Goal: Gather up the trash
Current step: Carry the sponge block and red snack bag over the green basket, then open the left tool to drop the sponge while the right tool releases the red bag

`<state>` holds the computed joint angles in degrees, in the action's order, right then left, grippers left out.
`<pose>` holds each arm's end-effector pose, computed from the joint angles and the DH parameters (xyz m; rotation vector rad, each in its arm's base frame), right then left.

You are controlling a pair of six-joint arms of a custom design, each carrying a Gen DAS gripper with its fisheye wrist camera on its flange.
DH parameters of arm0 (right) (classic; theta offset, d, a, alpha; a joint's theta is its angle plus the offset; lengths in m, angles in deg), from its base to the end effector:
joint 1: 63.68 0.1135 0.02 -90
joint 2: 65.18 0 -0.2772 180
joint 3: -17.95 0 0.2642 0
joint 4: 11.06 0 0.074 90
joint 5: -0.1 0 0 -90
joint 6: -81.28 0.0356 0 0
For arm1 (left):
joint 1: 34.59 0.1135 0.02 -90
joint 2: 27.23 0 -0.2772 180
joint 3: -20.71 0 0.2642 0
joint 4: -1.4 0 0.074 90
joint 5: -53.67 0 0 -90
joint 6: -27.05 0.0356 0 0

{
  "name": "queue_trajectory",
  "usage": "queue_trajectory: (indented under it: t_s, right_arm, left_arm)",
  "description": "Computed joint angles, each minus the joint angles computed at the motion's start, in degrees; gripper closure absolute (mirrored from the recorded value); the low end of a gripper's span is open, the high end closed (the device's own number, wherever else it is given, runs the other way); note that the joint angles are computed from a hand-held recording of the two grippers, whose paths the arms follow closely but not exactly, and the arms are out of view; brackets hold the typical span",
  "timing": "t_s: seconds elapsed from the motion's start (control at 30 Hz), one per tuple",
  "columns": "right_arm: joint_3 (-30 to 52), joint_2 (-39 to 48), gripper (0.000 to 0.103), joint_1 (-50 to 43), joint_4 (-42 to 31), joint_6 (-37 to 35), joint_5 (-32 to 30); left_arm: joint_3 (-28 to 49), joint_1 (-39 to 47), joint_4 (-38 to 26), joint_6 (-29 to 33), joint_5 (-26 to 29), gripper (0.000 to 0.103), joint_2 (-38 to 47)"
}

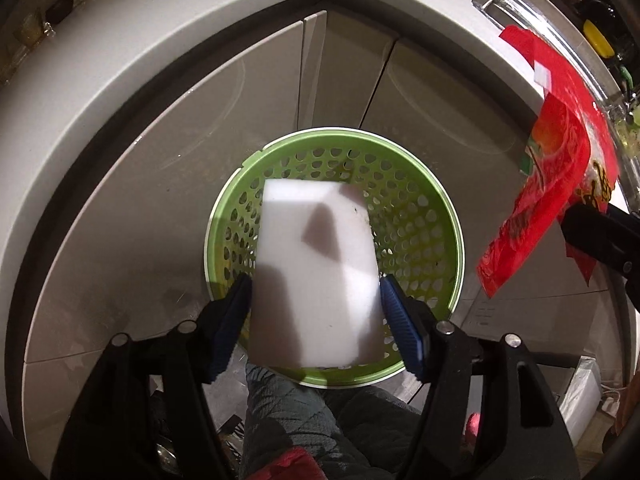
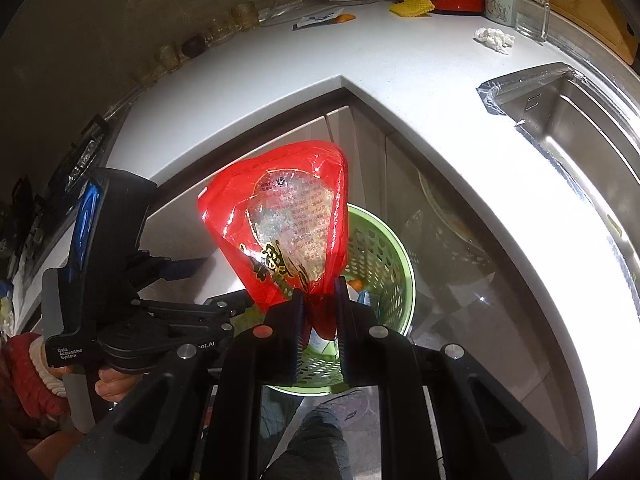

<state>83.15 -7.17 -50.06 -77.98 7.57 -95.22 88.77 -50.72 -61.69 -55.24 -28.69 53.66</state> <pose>0.1843 0.0481 0.2871 0.0283 2.6386 0.3026 0.2487 -0.0769 0.2225 0.6220 2.8310 -0.2193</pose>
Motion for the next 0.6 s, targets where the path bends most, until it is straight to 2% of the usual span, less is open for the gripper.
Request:
queue_trajectory:
  t_s: [0.07,0.17,0.6]
  right_arm:
    - [-0.1,-0.1,0.088,-0.3,-0.1,-0.1,-0.1]
    - [-0.1,-0.2,0.088,-0.6,-0.2,-0.3,-0.1]
    - [0.1,1.5,0.088,-1.5,1.0,-2.0,-1.1]
  left_arm:
    - [0.1,-0.6,-0.2,-0.7,-0.1,0.021,0.2]
    - [1.0,-1.1,-1.1,-1.3,-0.4,0.012,0.7]
    - [3.2,0.8,-3.0,-0.3,-0.9,0.012,-1.4]
